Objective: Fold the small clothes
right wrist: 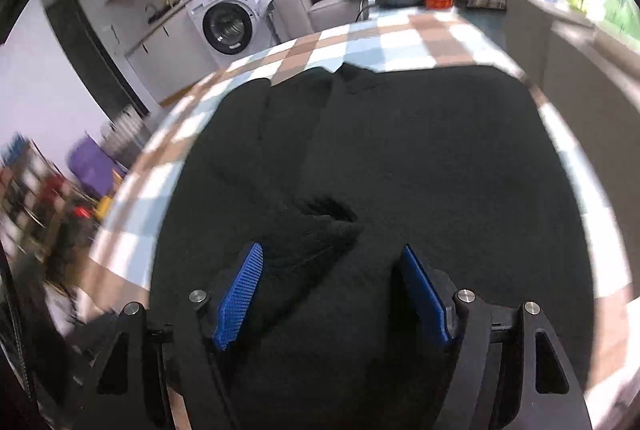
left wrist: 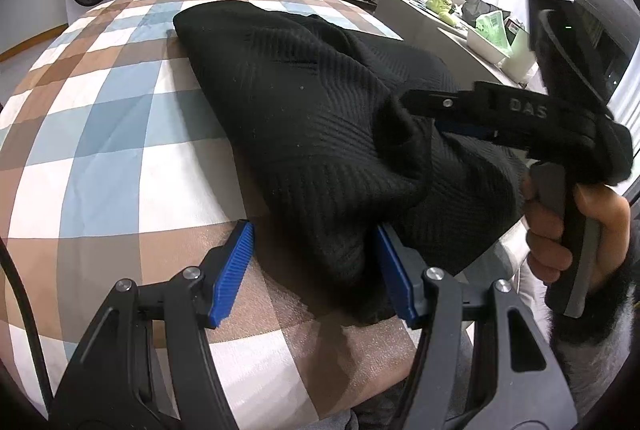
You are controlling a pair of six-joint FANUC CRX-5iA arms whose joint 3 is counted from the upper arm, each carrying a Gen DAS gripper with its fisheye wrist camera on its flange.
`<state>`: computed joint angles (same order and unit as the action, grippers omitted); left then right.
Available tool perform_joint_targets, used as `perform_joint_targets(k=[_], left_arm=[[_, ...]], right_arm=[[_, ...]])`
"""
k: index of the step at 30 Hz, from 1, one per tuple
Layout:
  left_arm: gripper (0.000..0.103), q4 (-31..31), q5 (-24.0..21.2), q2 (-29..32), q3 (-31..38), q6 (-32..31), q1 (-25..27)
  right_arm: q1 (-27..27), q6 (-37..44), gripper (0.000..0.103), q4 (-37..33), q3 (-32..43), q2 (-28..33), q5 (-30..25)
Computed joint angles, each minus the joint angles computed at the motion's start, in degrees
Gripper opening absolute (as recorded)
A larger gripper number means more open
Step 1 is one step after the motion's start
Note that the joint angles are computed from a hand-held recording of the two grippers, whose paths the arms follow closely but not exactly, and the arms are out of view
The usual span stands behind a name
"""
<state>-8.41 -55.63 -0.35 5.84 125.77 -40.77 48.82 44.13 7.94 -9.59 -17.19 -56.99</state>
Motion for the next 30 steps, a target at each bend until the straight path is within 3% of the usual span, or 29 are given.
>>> perform_joint_targets(k=[9,14,18,20,22,27,30], left_arm=[[0.059,-0.54,0.05,-0.56,-0.02,1.65,0.39],[0.059,-0.64,-0.21,-0.11,0.32,1.96,0.22],[0.059,-0.79,-0.41,-0.27,0.27,2.32,0.16],[0.059,-0.76,-0.97,-0.22,0.56,2.03,0.09],[0.059,-0.28,-0.58,-0.41,0.30,1.50,0.26],[0.059,0.30,-0.54,0.07,0.67,0.98,0.08],[0.059,-0.20,-0.96,0.65,1.47,0.56,-0.56]], right_arm=[[-2.14,-1.83,0.074,-1.99,-1.01,-4.03,2.05],[-3.28,-0.31,0.072,-4.17,1.44,-1.35,2.35],[-2.27,2.78,0.042,-4.04,3.62,1.39,-1.60],[-0.99,3.11,0.031,-1.92,2.13,0.45,-2.86],[-1.20,3.89,0.013,-2.39,0.23,-1.97,-3.46],[-3.80,5.78,0.008,-6.17,-1.31,-5.23,-4.46],[-5.38,5.98,0.015,-8.67,-0.93,-5.99,-3.73]])
